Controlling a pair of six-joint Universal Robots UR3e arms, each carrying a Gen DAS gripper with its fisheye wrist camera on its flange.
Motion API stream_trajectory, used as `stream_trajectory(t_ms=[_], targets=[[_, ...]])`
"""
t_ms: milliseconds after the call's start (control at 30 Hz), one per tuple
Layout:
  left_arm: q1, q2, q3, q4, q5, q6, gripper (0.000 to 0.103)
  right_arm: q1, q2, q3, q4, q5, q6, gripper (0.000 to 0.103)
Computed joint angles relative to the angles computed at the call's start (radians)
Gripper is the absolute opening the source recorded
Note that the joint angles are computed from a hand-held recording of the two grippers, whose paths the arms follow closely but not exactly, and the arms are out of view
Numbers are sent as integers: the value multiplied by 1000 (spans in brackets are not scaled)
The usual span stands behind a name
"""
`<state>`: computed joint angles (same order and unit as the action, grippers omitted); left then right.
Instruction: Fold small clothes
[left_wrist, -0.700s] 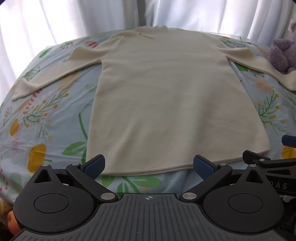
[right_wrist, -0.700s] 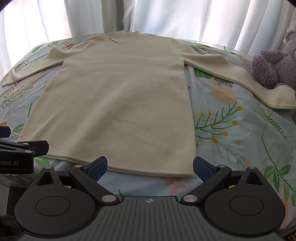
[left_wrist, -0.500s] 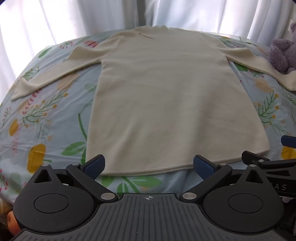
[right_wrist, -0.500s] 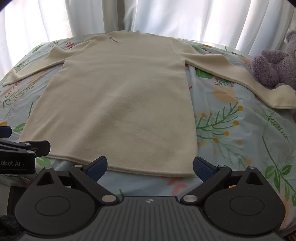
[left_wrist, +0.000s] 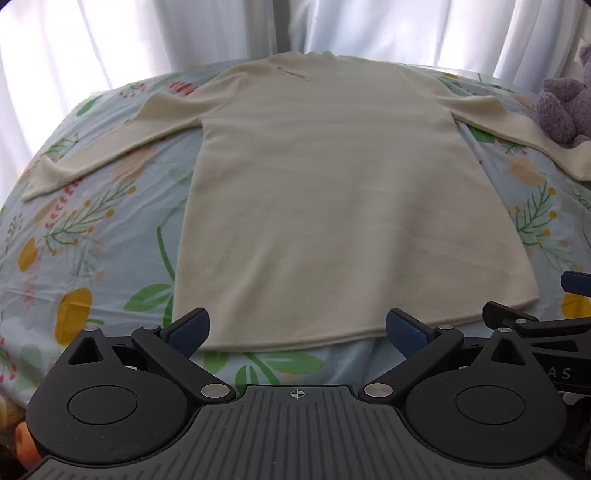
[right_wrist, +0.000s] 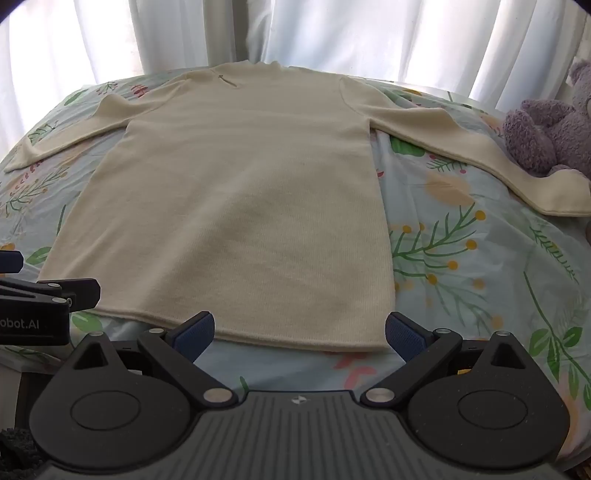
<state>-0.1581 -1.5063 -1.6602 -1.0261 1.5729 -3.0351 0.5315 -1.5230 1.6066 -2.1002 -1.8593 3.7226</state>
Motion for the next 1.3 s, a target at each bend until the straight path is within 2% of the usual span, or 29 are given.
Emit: stream_trajectory(t_ms=[1300], targets=[[-2, -19, 18, -12, 0, -3, 103, -6, -6, 14, -8, 12, 5, 99]])
